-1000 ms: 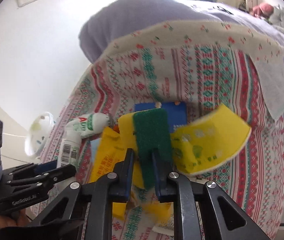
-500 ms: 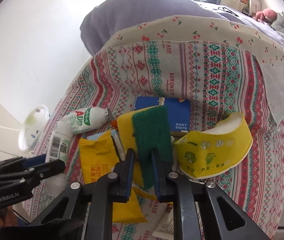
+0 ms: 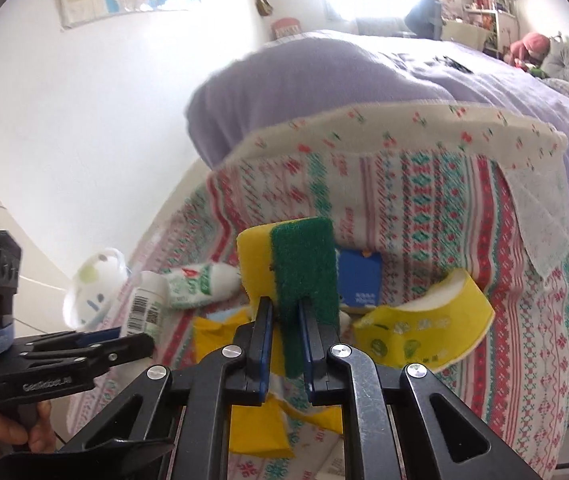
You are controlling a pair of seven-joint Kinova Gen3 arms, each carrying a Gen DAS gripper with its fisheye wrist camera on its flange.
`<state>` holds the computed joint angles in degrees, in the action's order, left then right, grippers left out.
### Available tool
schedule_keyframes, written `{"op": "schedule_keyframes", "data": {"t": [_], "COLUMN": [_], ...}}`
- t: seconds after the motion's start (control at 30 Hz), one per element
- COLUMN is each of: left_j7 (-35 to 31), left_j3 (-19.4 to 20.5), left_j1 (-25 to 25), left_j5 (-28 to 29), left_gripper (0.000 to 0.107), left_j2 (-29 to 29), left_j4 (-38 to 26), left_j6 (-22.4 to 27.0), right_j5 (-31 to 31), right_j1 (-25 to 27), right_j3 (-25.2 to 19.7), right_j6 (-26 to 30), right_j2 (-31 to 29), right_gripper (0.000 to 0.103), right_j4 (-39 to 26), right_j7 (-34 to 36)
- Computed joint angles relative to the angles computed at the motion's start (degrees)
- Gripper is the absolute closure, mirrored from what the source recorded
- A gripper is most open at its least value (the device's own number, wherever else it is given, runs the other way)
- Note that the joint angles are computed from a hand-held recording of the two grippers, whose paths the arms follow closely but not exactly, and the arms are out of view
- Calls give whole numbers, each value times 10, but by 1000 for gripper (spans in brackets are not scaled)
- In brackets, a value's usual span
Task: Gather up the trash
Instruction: 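Carry bottle and sponge to the wastebasket and release both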
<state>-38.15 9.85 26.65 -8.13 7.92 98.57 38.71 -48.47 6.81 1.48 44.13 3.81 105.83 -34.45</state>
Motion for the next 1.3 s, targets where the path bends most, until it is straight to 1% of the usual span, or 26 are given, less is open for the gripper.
{"op": "schedule_keyframes", "data": {"t": [0.07, 0.2, 0.3, 0.37, 0.43, 0.53, 0.63, 0.73, 0.87, 0.97, 1.07, 1.17, 1.3], "left_j7": [3, -4, 4, 12, 19, 8, -20, -25, -27, -21, -54, -70, -59], "left_j3": [-3, -5, -5, -6, -8, -16, -32, -47, -58, -65, -90, -91, -86], "left_j1": [-3, -20, -24, -25, -30, -57, -99, -141, -192, -226, -244, -255, -266], "left_j5": [-1, 16, 8, -3, -10, 4, 45, 66, 82, 91, 141, 164, 168], "left_gripper": [64, 64, 64, 64, 64, 64, 64, 64, 64, 64, 64, 64, 64], "left_j2": [-6, -18, -21, -23, -33, -56, -90, -129, -168, -165, -144, -138, -153], "left_j4": [5, 18, 16, 13, 18, 38, 70, 106, 149, 163, 176, 182, 195], "left_j6": [-2, -9, 5, 18, 22, 17, 8, 3, -3, 6, 5, -1, -24], "right_j5": [-21, -30, -28, -40, -47, -65, -67, -69, -62, -64, -66, -42, -10], "right_j1": [1, -12, -28, -34, -44, -57, -76, -92, -123, -150, -171, -200, -223], "right_j3": [-2, -7, -13, -16, -19, -22, -28, -37, -62, -84, -104, -126, -150], "right_j6": [4, 11, 5, 10, 4, -3, -11, 4, -2, -14, -14, -37, -53], "right_j2": [-7, -8, -10, -12, -17, -25, -24, -11, 2, 21, 56, 87, 125], "right_gripper": [90, 90, 90, 90, 90, 90, 90, 90, 90, 90, 90, 90, 90], "right_j4": [7, 12, 15, 16, 19, 25, 23, 15, 13, 5, -18, -43, -74], "right_j7": [27, 36, 28, 34, 37, 49, 37, 30, 16, 6, -18, -60, -109]}}
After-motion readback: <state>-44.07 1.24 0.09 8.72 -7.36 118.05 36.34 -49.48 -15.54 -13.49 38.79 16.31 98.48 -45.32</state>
